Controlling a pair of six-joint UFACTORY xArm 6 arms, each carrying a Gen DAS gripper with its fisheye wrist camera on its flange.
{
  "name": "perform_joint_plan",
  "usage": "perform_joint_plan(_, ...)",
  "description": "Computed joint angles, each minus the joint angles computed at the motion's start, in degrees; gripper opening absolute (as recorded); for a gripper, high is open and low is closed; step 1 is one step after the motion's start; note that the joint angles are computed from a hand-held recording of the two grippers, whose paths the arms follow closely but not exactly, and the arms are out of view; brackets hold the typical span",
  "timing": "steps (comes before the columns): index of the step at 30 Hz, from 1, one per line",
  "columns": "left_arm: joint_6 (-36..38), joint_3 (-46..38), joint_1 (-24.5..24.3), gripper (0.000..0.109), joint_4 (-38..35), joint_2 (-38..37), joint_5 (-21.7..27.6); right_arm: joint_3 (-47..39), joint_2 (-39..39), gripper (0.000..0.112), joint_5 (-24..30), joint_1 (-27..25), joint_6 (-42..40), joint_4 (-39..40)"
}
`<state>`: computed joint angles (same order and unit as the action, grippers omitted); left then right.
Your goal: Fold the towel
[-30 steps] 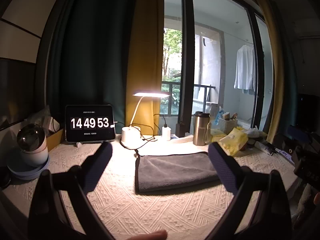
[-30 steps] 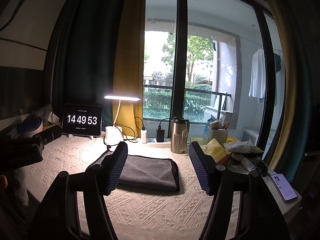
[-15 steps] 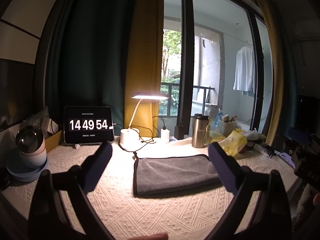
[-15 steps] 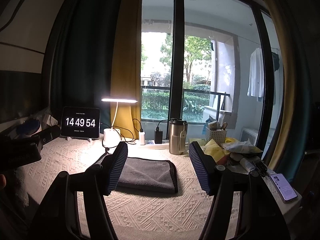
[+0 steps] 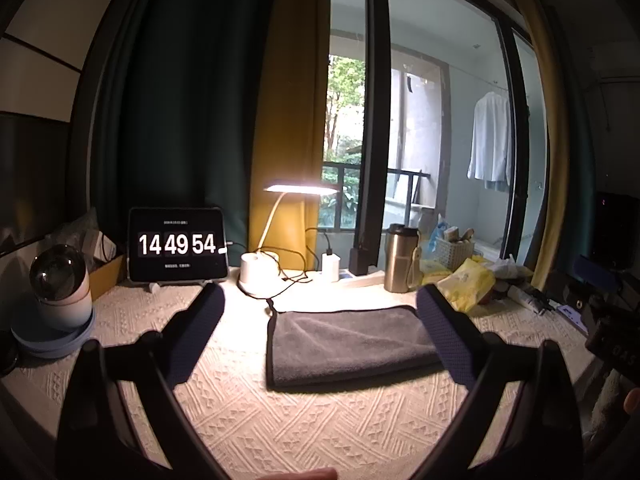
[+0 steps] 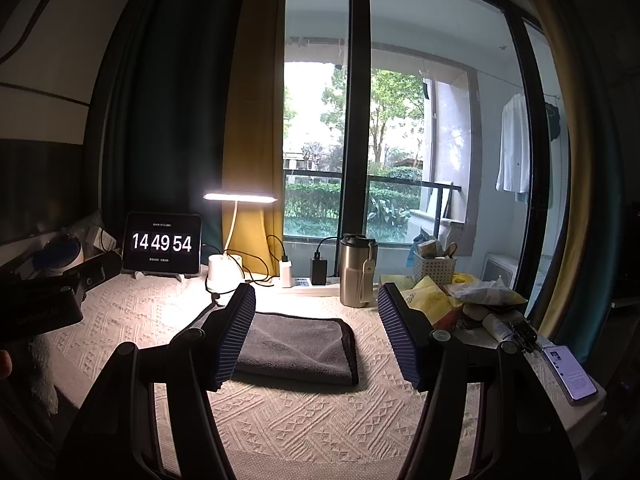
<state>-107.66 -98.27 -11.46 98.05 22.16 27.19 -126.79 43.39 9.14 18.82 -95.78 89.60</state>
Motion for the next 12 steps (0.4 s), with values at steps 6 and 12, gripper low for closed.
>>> perform_joint_plan(6, -0.06, 0.23, 0.04, 0.098, -0.41, 0.1, -0.38, -0.18, 0.17, 0.067, 0.04, -0.1, 0.4, -0.35)
perform_joint_plan(12, 3.34, -1.73, 1.1, 0.098, -4.69, 2.06, -3.85, -1.02, 1.56, 0.067, 0.73, -0.22, 5.09, -5.05)
